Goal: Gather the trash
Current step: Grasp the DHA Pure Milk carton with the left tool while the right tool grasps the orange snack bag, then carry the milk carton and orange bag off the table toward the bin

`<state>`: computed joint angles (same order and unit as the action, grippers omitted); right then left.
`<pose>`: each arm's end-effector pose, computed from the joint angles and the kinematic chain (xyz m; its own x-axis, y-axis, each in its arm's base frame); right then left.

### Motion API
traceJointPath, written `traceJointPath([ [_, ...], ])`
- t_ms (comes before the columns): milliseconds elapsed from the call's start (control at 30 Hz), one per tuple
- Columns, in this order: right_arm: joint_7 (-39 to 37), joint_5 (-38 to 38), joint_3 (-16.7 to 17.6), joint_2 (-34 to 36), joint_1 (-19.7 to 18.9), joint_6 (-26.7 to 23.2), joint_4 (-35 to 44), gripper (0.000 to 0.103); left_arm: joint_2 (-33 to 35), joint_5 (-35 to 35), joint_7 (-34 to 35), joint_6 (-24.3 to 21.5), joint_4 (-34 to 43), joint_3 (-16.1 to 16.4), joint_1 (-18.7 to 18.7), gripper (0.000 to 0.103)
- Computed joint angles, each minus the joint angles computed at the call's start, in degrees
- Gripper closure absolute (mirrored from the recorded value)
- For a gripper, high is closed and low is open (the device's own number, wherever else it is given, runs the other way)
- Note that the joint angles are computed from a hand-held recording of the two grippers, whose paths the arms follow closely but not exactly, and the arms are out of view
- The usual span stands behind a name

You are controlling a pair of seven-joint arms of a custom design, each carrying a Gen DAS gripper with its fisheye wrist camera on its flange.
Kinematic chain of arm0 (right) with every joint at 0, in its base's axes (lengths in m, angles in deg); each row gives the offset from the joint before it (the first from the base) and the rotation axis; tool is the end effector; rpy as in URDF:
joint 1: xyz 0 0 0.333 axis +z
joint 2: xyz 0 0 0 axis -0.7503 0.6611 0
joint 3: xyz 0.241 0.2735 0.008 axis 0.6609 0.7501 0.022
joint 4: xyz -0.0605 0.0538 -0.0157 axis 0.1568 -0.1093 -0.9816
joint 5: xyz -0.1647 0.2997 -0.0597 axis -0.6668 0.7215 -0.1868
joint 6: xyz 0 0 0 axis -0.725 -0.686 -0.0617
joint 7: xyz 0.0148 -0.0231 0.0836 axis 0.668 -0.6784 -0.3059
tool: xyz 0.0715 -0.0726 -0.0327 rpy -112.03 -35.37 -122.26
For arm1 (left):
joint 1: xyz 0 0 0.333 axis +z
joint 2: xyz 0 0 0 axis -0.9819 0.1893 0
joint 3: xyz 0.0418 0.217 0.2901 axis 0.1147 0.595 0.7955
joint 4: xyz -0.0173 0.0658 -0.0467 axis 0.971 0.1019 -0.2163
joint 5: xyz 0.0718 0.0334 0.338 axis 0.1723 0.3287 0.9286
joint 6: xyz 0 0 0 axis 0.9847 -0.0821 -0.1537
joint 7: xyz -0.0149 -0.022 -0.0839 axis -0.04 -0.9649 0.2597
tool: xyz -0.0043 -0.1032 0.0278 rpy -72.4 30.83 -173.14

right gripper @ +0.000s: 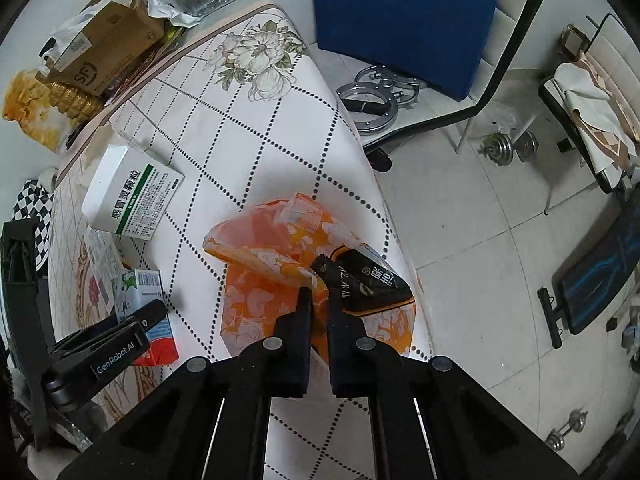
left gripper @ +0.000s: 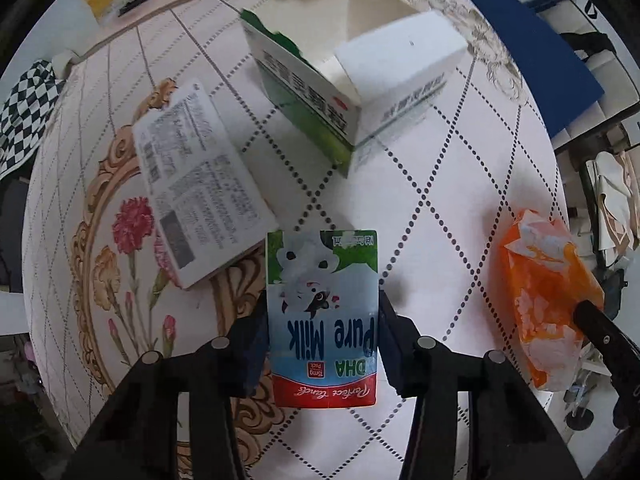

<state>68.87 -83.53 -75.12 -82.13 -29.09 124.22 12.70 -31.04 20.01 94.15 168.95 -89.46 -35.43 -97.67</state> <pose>0.5053 0.2250 0.7589 -0.0443 -0.9738 -0.2232 -0.9717 0.0939 -0.2167 0.4612 -0.2652 0.7402 0.2280 -0.9735 -0.0182 -0.9622 -0.2224 -0.1569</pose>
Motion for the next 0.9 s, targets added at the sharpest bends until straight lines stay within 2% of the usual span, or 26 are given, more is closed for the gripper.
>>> traceJointPath([
  [300, 1.09, -0.8, 1.46, -3.73, 1.73, 0.81, -1.85, 0.097, -8.9, 3.71, -1.64, -1.61, -3.42, -1.4, -1.16, 0.059],
  [467, 1.9, -0.36, 3.34, -9.8, 2.71, 1.85, -6.32, 0.098, -16.21, 3.94, -3.78, -4.31, -5.37, -3.2, -1.57, 0.059],
  [533, 2.13, -0.19, 4.29, -12.35, 2.96, 2.04, -8.13, 0.098, -18.84, 3.33, -4.11, -3.8, -7.24, -3.36, -1.47, 0.059],
  [767, 6.11, 2.46, 9.31, -24.9, 3.68, 1.47, -16.28, 0.098, -32.69, -1.03, -7.02, -5.51, -14.41, -4.48, -1.69, 0.059],
  [900, 10.54, 4.0, 14.35, -33.25, 3.79, -0.78, -19.3, 0.099, -40.42, -3.83, -7.98, -7.89, -17.6, -5.14, -2.18, 0.059],
])
